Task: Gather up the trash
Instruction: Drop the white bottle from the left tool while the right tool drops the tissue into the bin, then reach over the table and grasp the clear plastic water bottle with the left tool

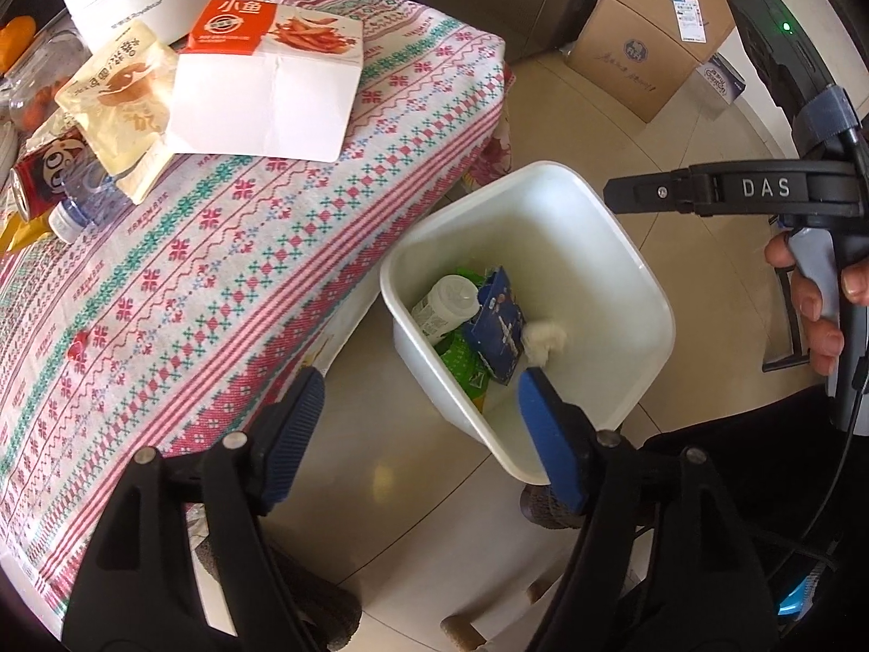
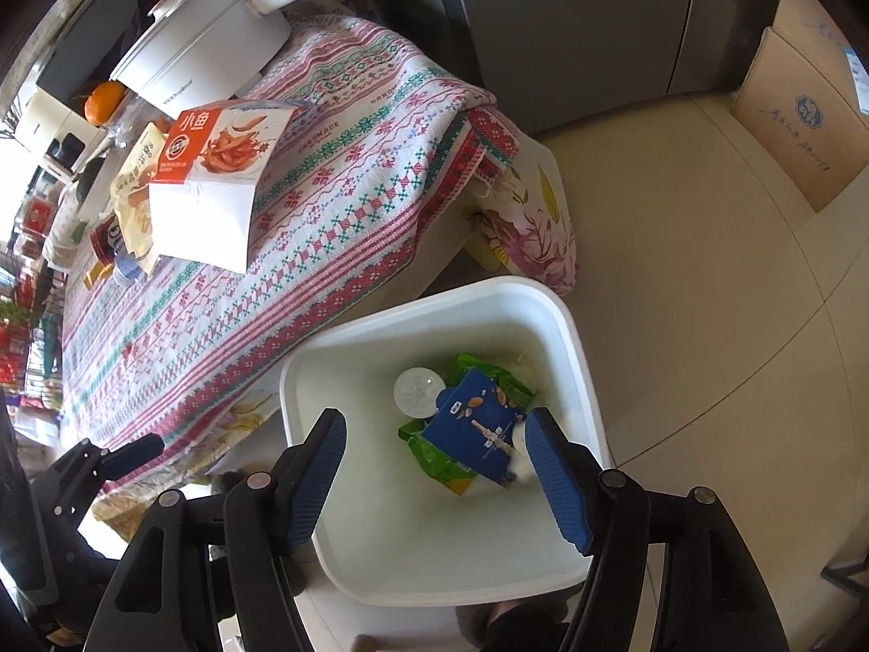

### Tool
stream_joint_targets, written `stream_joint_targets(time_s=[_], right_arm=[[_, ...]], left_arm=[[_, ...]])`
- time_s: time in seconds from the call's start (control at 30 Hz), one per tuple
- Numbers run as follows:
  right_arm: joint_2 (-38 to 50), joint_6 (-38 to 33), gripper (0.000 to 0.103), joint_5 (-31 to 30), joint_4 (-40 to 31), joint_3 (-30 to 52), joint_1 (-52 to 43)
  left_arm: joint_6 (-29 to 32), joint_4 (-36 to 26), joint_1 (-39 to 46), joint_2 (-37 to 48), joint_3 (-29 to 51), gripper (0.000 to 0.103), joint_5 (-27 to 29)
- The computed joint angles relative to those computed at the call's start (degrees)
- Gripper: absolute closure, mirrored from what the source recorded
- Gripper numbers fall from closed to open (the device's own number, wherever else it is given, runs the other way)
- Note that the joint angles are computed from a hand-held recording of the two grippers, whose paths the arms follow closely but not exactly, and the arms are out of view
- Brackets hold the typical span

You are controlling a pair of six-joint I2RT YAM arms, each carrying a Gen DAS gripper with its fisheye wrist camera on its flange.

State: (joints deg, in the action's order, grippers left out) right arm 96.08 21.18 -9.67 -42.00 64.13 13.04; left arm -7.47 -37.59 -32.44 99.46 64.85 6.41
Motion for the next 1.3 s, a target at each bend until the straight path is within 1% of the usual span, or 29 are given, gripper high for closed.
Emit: stream_joint_targets(time_s=[0.2,0.4,0.5,0.6,0.7,0.8,0.87,0.93,1.03,1.13,1.3], right_arm=[[0.9,1.1,0.032,0.4,-0.2,1.8,1.8],[2.3,3.3,0.031,0.9,-0.6,5.0,4.2],[3.1,3.6,0.03,2.8,-1.0,7.0,6.1],[4.4,3.6,0.028,4.5,-1.4,9.5,8.1],[6.0,3.9,0.027,4.7,-1.8,12.1,9.5],[8.5,4.3,0.027,5.2,-2.5,15.1,10.9],[10.3,4.5,0.027,5.5,-3.0,17.1,11.7],[12.1,4.3,0.027,6.1,-3.6,19.3,12.3],[14.4,4.1,0.027,7.3,-4.6,22.1,13.1],[16.3,3.9,0.027,7.2,-5.0,24.1,13.1],[18.2,4.2,0.027,6.0,-5.1,26.5,12.3]], left_arm=[[-0.3,-0.4,2.6,-0.9,-0.3,0.028,0.4],[-1.0,-0.4,9.4,-3.3,-0.8,0.028,1.8],[-1.7,0.2,13.2,-4.3,-1.4,0.027,1.8],[-1.5,1.8,17.7,-5.0,-2.0,0.027,2.2],[-0.4,5.0,22.0,-4.7,-2.3,0.027,1.1],[1.2,8.9,25.6,-3.1,-2.4,0.027,0.3],[2.3,11.6,27.7,-1.5,-2.2,0.027,0.8],[3.3,14.2,29.3,0.6,-1.4,0.027,2.0],[4.2,15.6,31.6,4.4,1.2,0.027,5.1],[2.7,15.7,32.3,8.2,4.3,0.027,7.5],[-3.8,18.1,32.8,13.1,7.8,0.027,11.2]])
